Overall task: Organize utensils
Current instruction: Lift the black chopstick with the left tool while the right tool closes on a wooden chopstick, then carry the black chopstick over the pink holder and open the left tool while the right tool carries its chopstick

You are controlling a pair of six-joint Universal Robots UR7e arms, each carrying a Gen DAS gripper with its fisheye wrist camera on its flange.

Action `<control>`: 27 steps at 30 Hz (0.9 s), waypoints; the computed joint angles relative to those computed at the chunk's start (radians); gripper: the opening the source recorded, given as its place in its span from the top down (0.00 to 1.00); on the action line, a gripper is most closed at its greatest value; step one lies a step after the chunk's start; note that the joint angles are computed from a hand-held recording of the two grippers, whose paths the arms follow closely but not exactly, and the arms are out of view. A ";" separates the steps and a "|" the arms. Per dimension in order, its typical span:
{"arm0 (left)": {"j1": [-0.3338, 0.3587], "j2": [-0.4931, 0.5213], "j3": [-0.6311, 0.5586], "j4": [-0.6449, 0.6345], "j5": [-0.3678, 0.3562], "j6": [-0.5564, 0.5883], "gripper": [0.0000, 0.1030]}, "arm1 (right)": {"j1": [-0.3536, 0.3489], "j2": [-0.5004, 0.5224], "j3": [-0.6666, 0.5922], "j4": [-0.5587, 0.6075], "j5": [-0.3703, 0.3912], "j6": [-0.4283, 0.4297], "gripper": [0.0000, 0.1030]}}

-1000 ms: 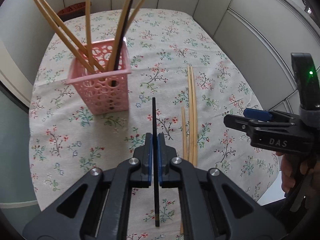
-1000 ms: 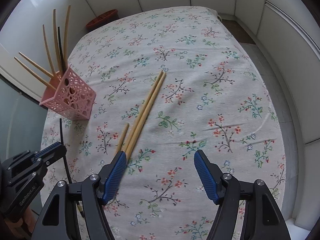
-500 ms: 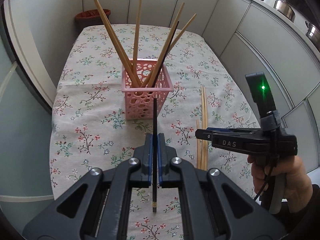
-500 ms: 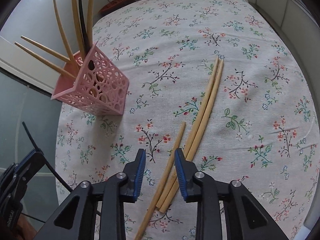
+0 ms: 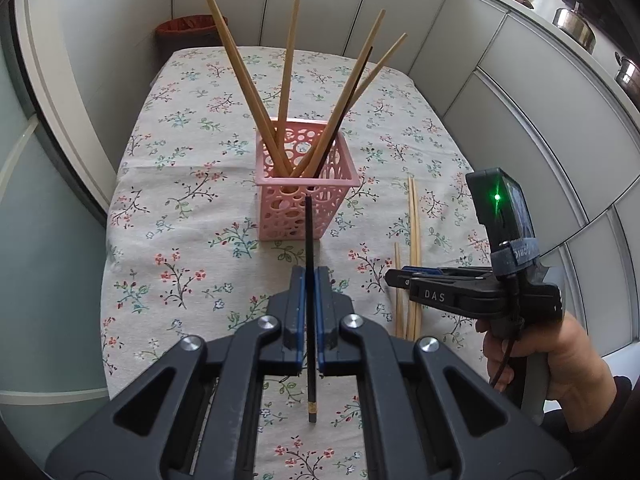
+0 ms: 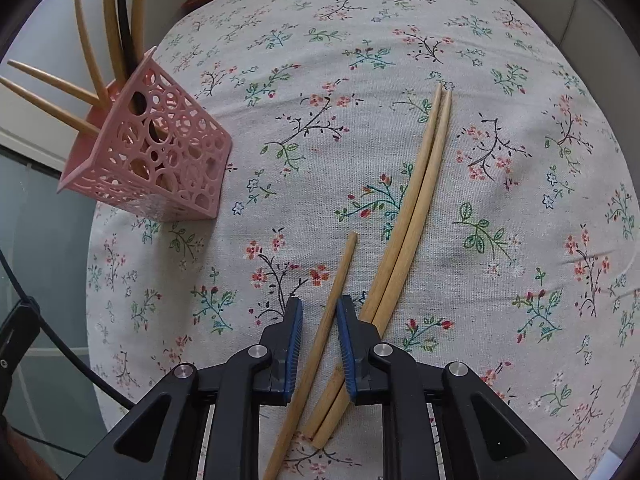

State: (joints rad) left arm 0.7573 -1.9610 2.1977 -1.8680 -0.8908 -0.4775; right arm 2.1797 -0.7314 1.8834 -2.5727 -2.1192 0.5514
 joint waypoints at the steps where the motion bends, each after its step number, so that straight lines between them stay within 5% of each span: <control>1: 0.001 0.001 0.001 0.001 0.003 -0.002 0.95 | 0.011 0.013 -0.008 0.005 -0.023 -0.008 0.83; 6: 0.001 0.003 0.002 0.002 0.015 -0.008 0.95 | 0.062 0.076 -0.051 0.040 -0.142 -0.038 0.90; 17: -0.070 -0.050 0.015 -0.020 0.063 -0.030 0.95 | 0.114 -0.017 0.065 -0.171 -0.038 -0.118 0.95; 27: -0.159 -0.100 0.035 -0.063 0.121 -0.027 0.95 | 0.217 -0.141 0.151 -0.400 -0.085 -0.220 0.95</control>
State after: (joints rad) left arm 0.5986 -2.0609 2.2327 -1.9305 -0.7694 -0.5042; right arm 2.3972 -0.8729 2.0348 -2.9724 -2.2045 0.3312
